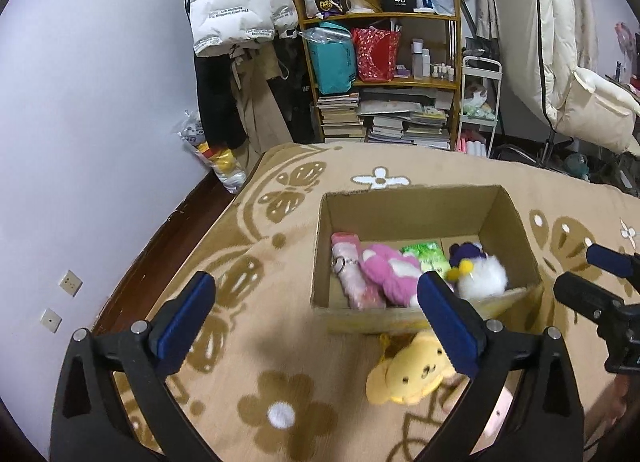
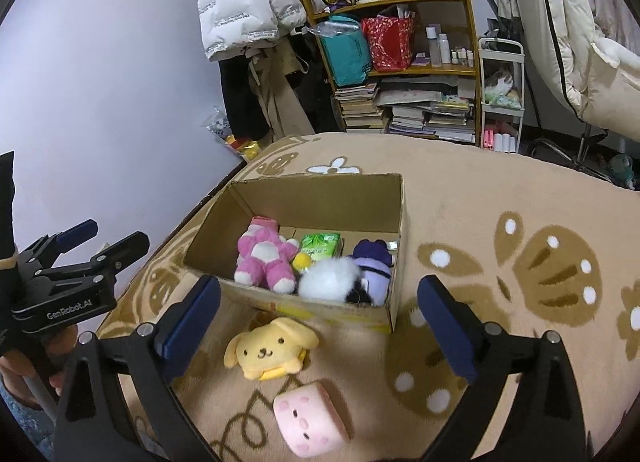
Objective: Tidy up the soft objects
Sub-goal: 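Move both tools back toward the yellow dog and pink marshmallow plushes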
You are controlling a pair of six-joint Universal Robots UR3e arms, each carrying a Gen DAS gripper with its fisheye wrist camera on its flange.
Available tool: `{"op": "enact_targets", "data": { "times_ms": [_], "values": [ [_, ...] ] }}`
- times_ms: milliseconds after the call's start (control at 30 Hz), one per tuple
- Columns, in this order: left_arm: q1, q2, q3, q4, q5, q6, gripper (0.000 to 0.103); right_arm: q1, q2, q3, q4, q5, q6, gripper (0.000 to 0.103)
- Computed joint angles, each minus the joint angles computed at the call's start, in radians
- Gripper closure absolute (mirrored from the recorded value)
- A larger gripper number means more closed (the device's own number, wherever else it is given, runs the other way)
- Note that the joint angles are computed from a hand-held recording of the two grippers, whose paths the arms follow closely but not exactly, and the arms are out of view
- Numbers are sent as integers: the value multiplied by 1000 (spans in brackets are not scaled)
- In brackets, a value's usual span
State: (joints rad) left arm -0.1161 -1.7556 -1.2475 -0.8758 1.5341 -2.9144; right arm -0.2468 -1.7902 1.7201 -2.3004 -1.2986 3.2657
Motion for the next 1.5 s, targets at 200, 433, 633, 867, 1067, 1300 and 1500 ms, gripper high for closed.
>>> {"op": "enact_targets", "data": {
  "times_ms": [200,433,633,867,1067,1300,1500],
  "values": [
    [22,110,-110,-22,0,12,3,21,-78,67,5,-6,0,0],
    [37,210,-218,-36,-2,18,3,48,-152,155,-1,-22,9,0],
    [48,241,-269,-46,-4,28,3,81,-172,208,-25,-45,19,0],
    [27,220,-292,-26,14,39,3,109,-152,242,-48,-63,9,0],
    [8,176,-297,-16,19,44,3,119,-122,272,-71,-65,6,0],
    [-18,111,-274,-12,14,51,3,133,-48,280,-85,-58,1,0],
    [-32,65,-257,-22,8,59,3,158,5,283,-106,-63,2,0]
  ]
}}
